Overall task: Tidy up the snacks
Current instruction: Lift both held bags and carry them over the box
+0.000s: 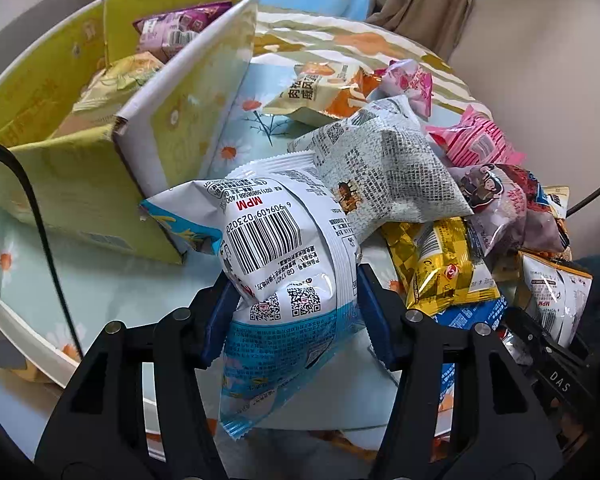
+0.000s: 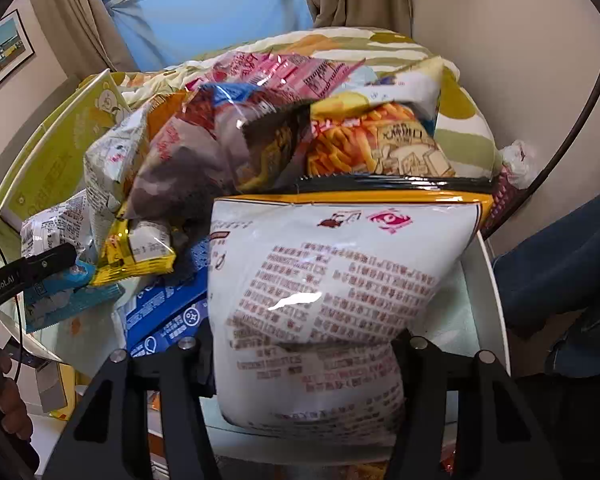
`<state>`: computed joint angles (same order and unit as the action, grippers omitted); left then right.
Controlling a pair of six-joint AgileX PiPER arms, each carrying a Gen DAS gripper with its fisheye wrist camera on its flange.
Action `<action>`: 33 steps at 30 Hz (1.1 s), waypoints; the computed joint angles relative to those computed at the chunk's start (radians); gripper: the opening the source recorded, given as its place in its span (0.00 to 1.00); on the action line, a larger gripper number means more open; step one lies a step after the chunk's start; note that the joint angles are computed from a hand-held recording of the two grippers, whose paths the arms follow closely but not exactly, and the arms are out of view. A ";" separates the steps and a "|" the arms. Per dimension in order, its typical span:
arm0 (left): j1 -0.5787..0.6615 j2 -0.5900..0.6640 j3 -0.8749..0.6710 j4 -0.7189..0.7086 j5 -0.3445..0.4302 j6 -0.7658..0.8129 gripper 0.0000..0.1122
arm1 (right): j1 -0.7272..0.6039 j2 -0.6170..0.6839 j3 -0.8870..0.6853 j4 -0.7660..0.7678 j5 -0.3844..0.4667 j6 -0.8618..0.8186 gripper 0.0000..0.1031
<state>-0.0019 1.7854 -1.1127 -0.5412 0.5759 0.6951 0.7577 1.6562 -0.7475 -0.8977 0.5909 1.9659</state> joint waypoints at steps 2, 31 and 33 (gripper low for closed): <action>0.010 -0.017 0.009 -0.011 0.008 0.011 0.48 | 0.006 -0.011 -0.001 0.002 0.017 -0.006 0.51; 0.201 -0.054 -0.508 -0.059 0.266 0.014 0.48 | -0.042 -0.035 -0.623 0.163 0.282 -0.714 0.50; 0.226 0.036 -0.646 -0.041 0.323 -0.014 0.48 | -0.056 0.040 -0.749 0.199 0.279 -0.787 0.50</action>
